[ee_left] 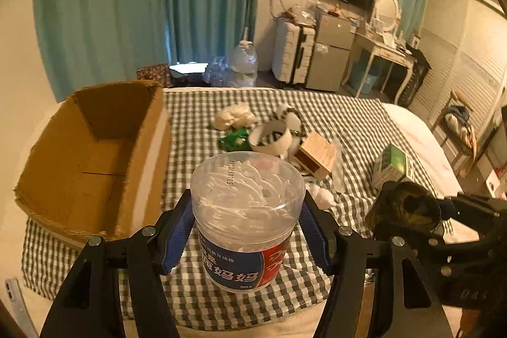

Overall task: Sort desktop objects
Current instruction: 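Carry the tub and lid to the cardboard box with both tools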

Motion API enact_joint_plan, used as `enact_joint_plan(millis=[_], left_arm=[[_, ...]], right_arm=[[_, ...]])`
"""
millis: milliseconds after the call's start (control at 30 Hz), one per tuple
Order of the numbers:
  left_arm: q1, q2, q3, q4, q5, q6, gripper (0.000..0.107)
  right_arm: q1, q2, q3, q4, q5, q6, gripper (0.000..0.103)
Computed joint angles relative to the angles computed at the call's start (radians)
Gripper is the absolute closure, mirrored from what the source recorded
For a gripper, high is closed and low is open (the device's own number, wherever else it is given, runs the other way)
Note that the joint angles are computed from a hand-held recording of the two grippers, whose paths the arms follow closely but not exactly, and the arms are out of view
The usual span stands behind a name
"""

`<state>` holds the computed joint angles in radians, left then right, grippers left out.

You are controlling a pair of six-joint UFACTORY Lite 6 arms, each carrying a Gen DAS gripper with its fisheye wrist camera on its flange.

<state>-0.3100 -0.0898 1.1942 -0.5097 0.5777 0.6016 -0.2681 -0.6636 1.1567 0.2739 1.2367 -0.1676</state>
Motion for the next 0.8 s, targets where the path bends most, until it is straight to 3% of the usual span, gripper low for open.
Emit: enact_joint_plan(millis=[300,433,800], left_arm=[[0.202,0.029,0.125,-0.056,0.081,0.056,0.042],[0.272,0.037,0.152,-0.048,0.056,0.072,0.042],[0.406,0.172,0.279,-0.096,0.084,0.132,0.041]], right_arm=[[0.356,0.142,0.18,-0.131,-0.053,0.271,0.043],[0.485,0.208,0.236,-0.189,-0.083,0.362,0.043],[0.669,0.428,0.406,-0.213,-0.164,0.442,0.043]])
